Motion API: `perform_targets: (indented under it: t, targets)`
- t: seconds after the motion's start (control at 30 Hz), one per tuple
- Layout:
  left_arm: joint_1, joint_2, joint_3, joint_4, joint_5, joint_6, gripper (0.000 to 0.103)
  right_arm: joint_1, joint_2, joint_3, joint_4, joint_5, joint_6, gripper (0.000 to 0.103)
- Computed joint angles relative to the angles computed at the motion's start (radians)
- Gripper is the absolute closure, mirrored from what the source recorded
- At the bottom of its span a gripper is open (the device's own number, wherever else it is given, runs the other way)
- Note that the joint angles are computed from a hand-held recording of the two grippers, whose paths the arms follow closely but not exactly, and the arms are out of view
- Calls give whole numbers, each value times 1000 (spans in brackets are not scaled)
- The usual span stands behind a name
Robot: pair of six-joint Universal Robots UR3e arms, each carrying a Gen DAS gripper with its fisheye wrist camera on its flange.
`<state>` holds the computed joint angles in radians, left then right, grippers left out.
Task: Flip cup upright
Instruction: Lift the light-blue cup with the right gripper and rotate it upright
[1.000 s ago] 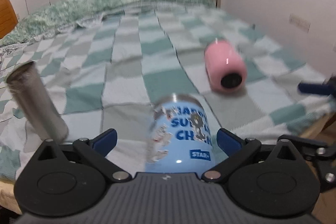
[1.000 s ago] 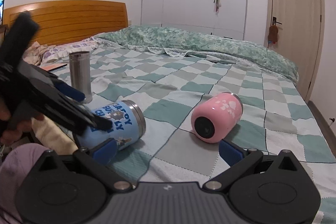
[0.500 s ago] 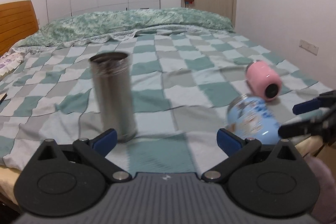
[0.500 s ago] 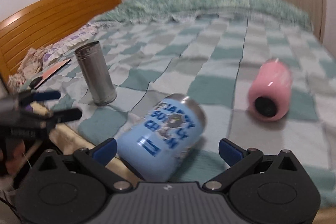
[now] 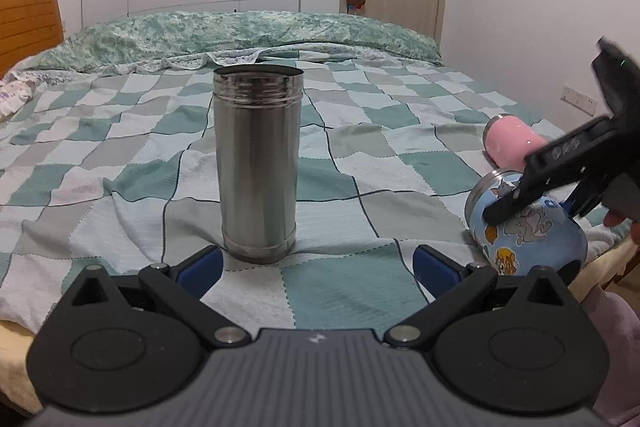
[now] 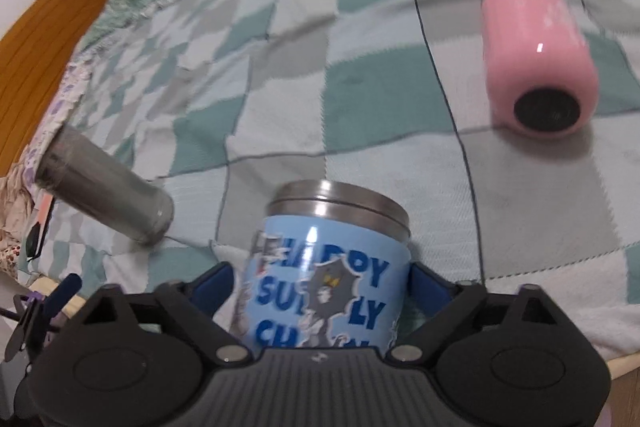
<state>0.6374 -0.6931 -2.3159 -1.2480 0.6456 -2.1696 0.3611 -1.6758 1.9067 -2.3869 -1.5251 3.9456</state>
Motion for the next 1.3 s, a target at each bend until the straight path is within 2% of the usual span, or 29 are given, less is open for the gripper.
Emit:
perform_targets:
  t: [0.07, 0.23, 0.37, 0.67, 0.77, 0.83, 0.93, 1.1, 1.2, 1.3]
  targets:
    - [5, -20, 1, 2, -8, 13, 0, -16, 15, 11, -16, 40, 1, 15]
    - [13, -54, 1, 12, -19, 19, 0, 31, 36, 15, -73, -14, 21, 16]
    - [34, -44, 1, -28, -28, 45, 0, 37, -5, 93, -168, -28, 43, 16]
    - [123, 9, 32, -226, -63, 145, 0, 136, -80, 262, -474, -146, 32, 19]
    - [189, 43, 63, -372, -91, 224, 0, 196, -36, 254, -596, -228, -20, 19]
    - [212, 59, 71, -411, -104, 240, 0, 251, 38, 192, -648, -317, -90, 19]
    - [219, 65, 67, -380, -108, 201, 0, 315, 175, 51, -683, -441, -245, 19]
    - [225, 80, 32, -291, -121, 126, 0, 343, 392, -187, -755, -526, -447, 19]
    - [206, 79, -5, -172, -115, 47, 0, 362, 511, -310, -790, -574, -533, 19]
    - [193, 72, -30, -97, -108, 8, 0, 373, 599, -371, -784, -614, -556, 19]
